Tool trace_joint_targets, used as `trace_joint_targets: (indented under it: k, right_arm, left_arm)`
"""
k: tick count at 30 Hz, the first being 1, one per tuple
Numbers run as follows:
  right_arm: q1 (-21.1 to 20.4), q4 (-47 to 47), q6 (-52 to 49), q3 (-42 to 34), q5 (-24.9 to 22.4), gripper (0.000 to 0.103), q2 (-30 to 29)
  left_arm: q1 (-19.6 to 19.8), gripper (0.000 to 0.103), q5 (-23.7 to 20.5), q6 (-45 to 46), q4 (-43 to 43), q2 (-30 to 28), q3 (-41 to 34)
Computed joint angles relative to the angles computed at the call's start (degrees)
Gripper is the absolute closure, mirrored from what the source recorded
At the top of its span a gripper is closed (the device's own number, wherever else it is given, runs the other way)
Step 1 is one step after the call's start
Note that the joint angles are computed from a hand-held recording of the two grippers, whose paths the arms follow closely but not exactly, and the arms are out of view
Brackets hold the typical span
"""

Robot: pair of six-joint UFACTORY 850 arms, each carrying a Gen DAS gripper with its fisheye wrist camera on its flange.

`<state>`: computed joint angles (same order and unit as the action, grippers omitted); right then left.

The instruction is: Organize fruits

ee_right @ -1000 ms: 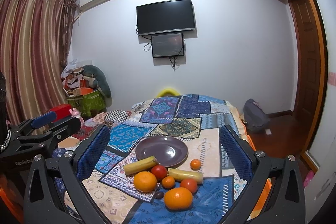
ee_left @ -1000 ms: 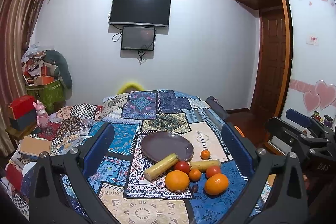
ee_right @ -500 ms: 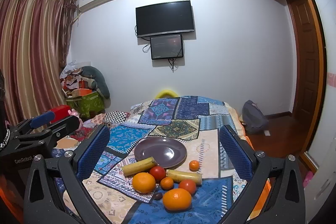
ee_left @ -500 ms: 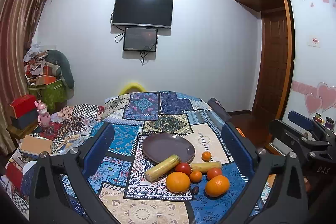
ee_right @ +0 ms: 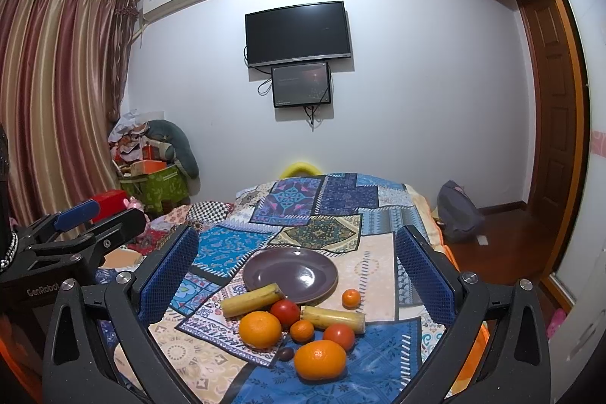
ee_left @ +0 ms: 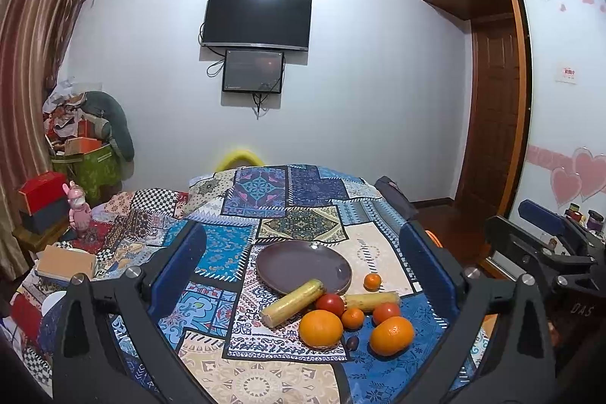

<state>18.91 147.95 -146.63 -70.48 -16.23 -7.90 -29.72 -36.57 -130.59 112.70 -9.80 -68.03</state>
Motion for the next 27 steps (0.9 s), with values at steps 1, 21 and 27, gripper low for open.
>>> trace_joint_targets:
  k: [1,21,27]
  right_arm:
    - [0.0,-0.1,0.1,0.0,0.0,0.0,0.0]
    - [-0.2,-2.5,1.9,0.1,-1.9,0.0,-0.4]
    - [-0.5,-5.3,3.9,-0.3,-0.4,0.0,-1.2]
  left_arm:
    - [-0.2,0.0,-0.3,0.1,-0.1,0.0,0.0]
    - [0.1,0.0,1.8,1.4,-1.1,-0.7,-1.0]
    - [0.3,0.012,3.6,4.9,-4.2,-1.9,-2.2]
